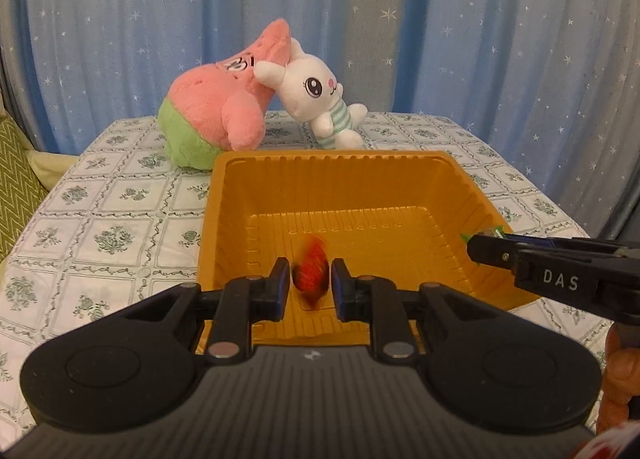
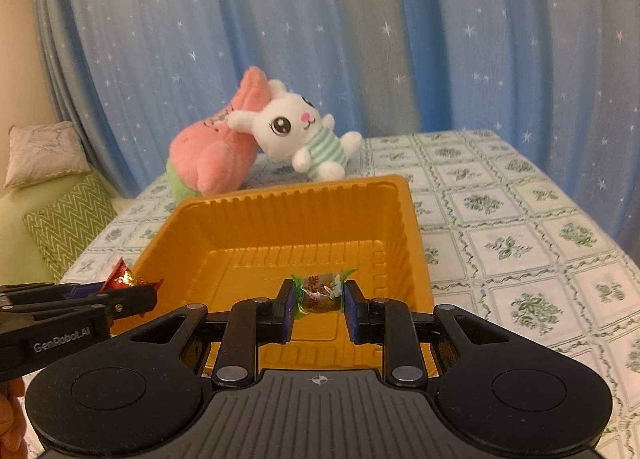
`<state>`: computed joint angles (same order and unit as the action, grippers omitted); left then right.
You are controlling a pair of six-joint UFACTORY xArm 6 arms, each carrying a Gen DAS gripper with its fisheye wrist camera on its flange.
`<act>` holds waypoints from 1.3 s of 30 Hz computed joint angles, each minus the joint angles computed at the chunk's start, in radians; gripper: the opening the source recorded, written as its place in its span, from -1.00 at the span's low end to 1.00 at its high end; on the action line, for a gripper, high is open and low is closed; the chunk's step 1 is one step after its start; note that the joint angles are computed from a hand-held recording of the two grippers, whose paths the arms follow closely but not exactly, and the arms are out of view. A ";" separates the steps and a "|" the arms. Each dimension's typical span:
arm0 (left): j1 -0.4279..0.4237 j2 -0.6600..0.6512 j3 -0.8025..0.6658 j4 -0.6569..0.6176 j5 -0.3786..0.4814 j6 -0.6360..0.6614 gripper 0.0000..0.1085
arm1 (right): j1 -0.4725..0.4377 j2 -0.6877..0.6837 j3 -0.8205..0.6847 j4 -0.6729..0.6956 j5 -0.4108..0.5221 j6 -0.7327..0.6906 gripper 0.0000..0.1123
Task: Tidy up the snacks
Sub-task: 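Carry both snacks over the orange tray and open both grippers, then move both tools back toward the snack pile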
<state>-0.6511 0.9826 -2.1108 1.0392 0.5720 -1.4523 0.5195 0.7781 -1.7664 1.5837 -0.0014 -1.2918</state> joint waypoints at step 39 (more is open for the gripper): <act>-0.243 -0.491 0.638 0.079 0.224 -0.420 0.57 | -0.035 -0.589 0.606 1.123 0.001 -1.092 0.14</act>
